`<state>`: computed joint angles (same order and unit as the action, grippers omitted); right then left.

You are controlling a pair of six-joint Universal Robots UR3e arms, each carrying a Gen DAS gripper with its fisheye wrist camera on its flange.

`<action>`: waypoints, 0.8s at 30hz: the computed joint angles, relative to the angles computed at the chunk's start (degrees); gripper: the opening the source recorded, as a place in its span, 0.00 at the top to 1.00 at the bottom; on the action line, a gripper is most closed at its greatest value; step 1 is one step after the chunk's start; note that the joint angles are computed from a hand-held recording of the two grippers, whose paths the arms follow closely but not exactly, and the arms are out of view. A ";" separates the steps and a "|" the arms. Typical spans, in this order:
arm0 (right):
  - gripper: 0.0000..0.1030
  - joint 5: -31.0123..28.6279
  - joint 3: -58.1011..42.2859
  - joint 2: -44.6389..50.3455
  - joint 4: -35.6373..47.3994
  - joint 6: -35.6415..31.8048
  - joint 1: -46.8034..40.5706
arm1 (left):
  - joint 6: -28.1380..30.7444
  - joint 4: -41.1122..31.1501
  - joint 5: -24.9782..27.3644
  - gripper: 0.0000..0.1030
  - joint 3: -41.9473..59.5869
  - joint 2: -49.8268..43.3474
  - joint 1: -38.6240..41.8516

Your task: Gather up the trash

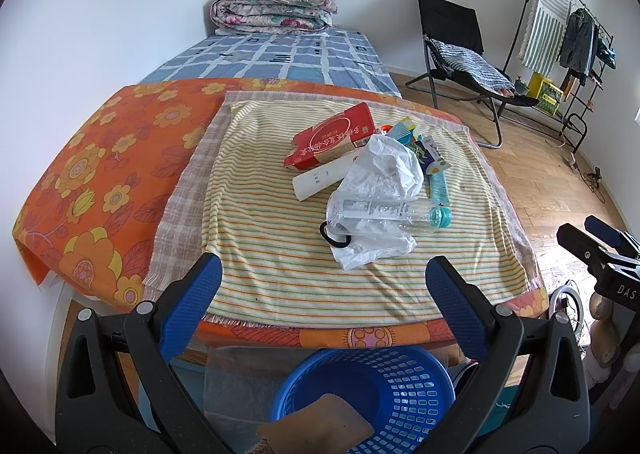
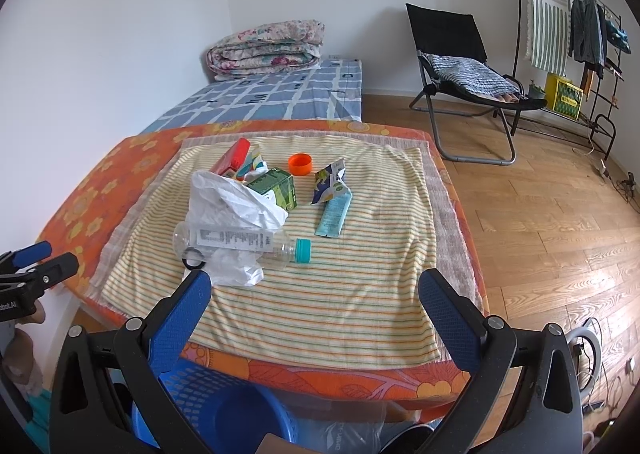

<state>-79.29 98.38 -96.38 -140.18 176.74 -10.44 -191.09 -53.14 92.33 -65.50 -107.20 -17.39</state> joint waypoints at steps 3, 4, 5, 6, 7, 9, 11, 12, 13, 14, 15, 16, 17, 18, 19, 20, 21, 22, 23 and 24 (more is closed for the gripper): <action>0.00 -0.11 0.23 -0.07 -0.19 0.03 0.07 | -0.08 -0.05 0.12 0.00 0.13 -0.07 -0.05; 0.00 -0.03 0.03 -0.01 0.02 -0.04 0.02 | -0.11 -0.15 0.13 0.00 0.24 -0.14 -0.08; 0.00 -0.07 -0.17 0.05 0.18 -0.04 0.03 | -0.05 -0.08 0.09 0.00 0.14 -0.09 0.02; 0.00 -0.07 -0.17 0.05 0.18 -0.04 0.03 | -0.07 -0.09 -0.02 0.00 0.10 -0.04 0.09; 0.00 -0.13 0.00 -0.02 0.13 -0.03 0.04 | -0.13 -0.32 -0.01 0.00 0.39 -0.17 -0.02; 0.00 0.04 0.39 -0.15 -0.07 -0.10 -0.13 | -0.06 -0.34 -0.05 0.00 0.36 -0.14 0.04; 0.00 -0.10 0.63 -0.18 -0.27 -0.10 -0.10 | -0.09 -0.38 -0.06 0.00 0.40 -0.15 0.01; 0.00 0.00 0.67 -0.20 -0.30 -0.13 -0.15 | 0.09 -0.43 -0.17 0.00 0.34 -0.10 0.14; 0.00 0.01 0.47 -0.09 -0.20 -0.13 -0.12 | -0.09 -0.41 -0.05 0.00 0.39 -0.14 0.02; 0.00 -0.05 0.52 -0.09 -0.24 -0.14 -0.09 | -0.09 -0.41 -0.05 0.00 0.39 -0.14 0.02; 0.00 -0.06 0.51 -0.10 -0.22 -0.15 -0.11 | -0.09 -0.39 -0.16 0.00 0.32 -0.09 0.11; 0.00 -0.07 0.46 -0.08 -0.17 -0.13 -0.11 | -0.18 -0.33 -0.04 0.00 0.34 -0.14 0.01; 0.00 -0.06 0.36 -0.05 -0.09 -0.09 -0.10 | -0.17 -0.35 -0.03 0.00 0.37 -0.16 0.01; 0.00 -0.10 -0.01 0.11 0.13 -0.05 0.00 | -0.11 -0.31 -0.09 0.00 0.33 -0.14 0.08; 0.00 -0.14 0.09 0.07 0.05 -0.06 0.01 | -0.05 -0.26 -0.10 0.00 0.26 -0.12 0.14; 0.00 -0.21 -0.09 0.16 0.13 -0.05 0.06 | -0.15 -0.49 -0.08 0.00 0.50 -0.21 0.05; 0.00 -0.27 0.18 0.06 -0.08 -0.11 0.05 | -0.09 -0.53 -0.19 0.00 0.49 -0.19 0.14; 0.00 -0.22 0.67 -0.17 -0.35 -0.19 -0.07 | -0.13 -0.62 -0.17 0.00 0.56 -0.20 0.09; 0.00 -0.17 0.65 -0.08 -0.37 -0.18 -0.10 | -0.13 -0.62 -0.17 0.00 0.56 -0.20 0.09; 0.00 -0.20 0.58 -0.04 -0.33 -0.16 -0.06 | 0.00 -0.64 -0.21 0.00 0.51 -0.16 0.21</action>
<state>-79.49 98.96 -96.42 -140.52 176.59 -10.50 -191.09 -53.78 92.12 -64.99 -107.37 -17.19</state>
